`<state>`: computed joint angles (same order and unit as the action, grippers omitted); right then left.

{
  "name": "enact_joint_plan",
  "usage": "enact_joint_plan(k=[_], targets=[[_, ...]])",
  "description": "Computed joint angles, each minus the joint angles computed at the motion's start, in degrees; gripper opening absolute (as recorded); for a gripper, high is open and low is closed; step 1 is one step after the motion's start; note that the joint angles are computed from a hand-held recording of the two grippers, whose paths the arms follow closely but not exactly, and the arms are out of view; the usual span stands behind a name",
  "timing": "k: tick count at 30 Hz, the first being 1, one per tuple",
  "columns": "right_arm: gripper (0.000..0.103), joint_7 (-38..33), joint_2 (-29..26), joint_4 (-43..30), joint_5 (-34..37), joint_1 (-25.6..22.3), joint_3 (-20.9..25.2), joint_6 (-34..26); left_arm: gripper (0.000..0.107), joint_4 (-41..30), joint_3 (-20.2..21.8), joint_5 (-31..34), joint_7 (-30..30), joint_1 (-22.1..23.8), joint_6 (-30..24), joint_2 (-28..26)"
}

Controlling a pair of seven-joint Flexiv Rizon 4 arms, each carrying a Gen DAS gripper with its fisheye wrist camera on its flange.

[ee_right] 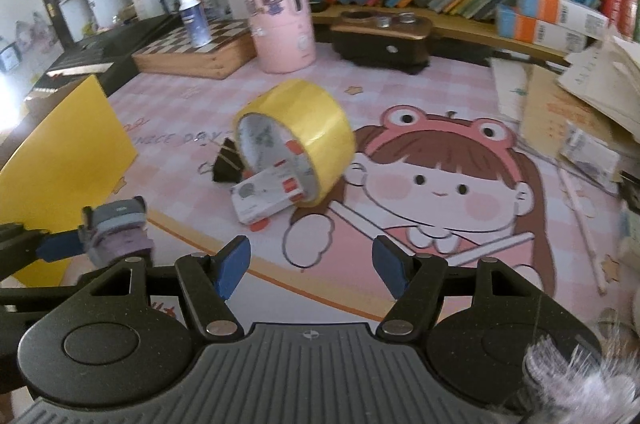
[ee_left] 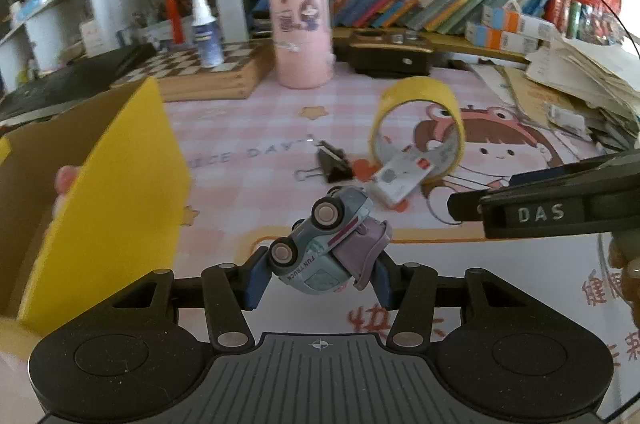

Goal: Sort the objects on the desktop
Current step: 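Hold the grey toy car in the left tool while the right tool grasps the black binder clip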

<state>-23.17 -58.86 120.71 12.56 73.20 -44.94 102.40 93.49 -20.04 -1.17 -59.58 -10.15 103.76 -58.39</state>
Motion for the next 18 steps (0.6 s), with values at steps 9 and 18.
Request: enact_joint_plan(k=[9,18], targets=[[0.066,-2.9,-2.5,-6.7,-0.7,-6.1,3.8,2.0,0.05,1.6,3.4,-1.5,-3.0,-1.7,1.7,1.6],[0.066,-7.7,-3.3,-11.1,-4.5,-9.7,5.2,-0.4,0.05,2.4,5.4,-1.9,-4.7,-2.8,2.8,2.5]])
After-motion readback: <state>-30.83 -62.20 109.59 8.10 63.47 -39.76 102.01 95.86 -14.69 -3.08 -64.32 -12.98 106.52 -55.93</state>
